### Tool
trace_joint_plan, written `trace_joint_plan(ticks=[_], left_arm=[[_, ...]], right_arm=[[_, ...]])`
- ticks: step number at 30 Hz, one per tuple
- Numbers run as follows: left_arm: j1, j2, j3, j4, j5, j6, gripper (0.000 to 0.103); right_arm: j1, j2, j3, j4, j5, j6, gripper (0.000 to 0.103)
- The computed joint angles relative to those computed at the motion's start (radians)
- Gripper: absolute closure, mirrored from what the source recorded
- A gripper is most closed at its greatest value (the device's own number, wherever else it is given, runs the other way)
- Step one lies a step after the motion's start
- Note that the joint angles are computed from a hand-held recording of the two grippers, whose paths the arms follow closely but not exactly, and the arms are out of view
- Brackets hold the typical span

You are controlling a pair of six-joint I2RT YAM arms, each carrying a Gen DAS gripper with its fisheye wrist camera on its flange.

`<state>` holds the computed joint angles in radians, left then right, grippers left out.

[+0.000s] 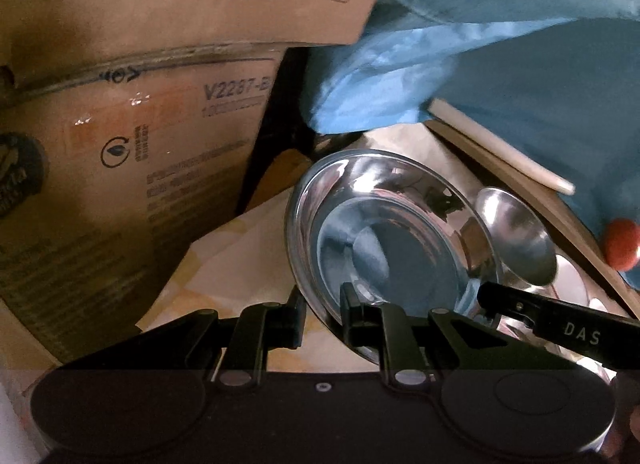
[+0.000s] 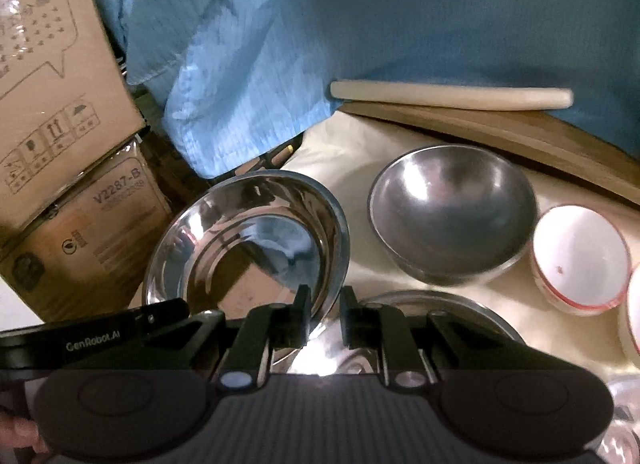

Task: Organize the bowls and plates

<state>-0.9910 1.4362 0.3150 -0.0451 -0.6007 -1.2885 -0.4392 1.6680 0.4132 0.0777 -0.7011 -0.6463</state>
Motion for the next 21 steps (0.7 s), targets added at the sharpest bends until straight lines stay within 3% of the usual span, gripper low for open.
trace_joint_plan(ticks=[10,21], left_arm=[[-0.134,-0.024,0.018,-0.009,0.015,0.061,0.084],[-0.174,0.067,0.066,0.075,0.099,0.195,0.084]], right_arm=[[-0.285,-0.156,-0.085,-0.198,-0.043,-0.197,0.085],[-0.590,-0.109,-0.064,-0.339,-0.055,-0.386,0.084]])
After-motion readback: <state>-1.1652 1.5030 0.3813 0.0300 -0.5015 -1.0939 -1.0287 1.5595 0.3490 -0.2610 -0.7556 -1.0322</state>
